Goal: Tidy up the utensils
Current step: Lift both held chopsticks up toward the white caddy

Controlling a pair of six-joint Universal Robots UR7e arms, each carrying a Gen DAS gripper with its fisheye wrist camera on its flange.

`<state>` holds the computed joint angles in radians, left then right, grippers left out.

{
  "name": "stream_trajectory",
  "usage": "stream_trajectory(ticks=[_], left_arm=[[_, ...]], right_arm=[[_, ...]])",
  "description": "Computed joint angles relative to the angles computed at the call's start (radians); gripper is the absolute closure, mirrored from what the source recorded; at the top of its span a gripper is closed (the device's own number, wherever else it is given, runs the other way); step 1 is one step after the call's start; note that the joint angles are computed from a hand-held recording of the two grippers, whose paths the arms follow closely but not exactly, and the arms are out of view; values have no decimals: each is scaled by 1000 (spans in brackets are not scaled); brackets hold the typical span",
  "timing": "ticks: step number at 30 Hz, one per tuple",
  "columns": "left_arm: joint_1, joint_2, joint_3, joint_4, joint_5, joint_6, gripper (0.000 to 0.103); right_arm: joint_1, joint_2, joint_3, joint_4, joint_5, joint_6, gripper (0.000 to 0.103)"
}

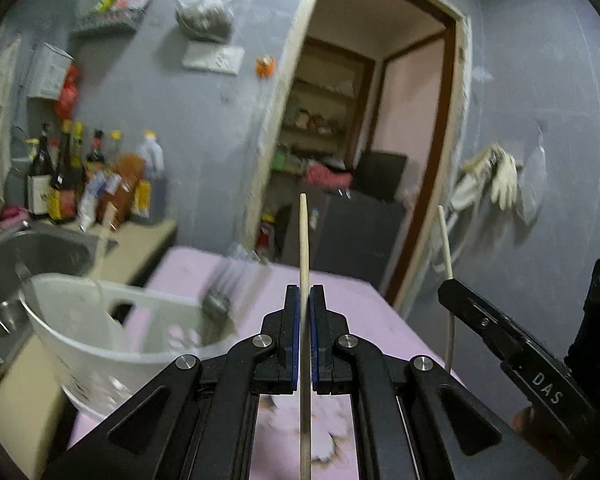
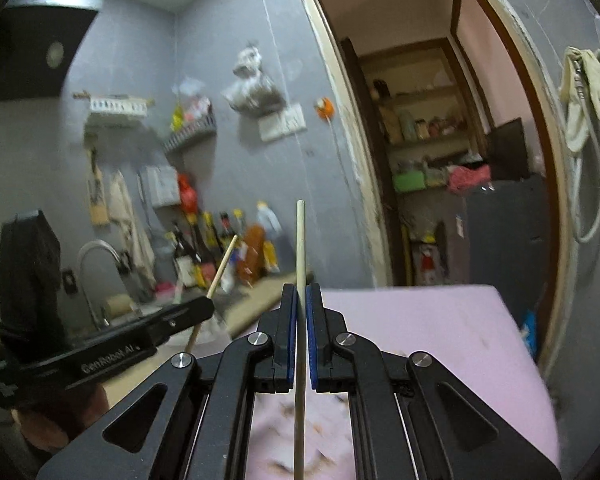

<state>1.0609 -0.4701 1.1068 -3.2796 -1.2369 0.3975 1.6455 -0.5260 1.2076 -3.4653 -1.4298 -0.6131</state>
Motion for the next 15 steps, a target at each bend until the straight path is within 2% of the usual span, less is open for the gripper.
stream_trajectory(ticks=[6, 10, 15], left_arm=[[25, 11, -118, -17, -10, 16, 101], [48, 30, -224, -1, 16, 29, 101], [86, 44, -312, 18, 11, 31, 100]], right_arm=[[31, 88, -163, 54, 94, 30, 100], [52, 175, -336, 163, 155, 97, 100], [72, 262, -476, 204, 177, 114, 100]])
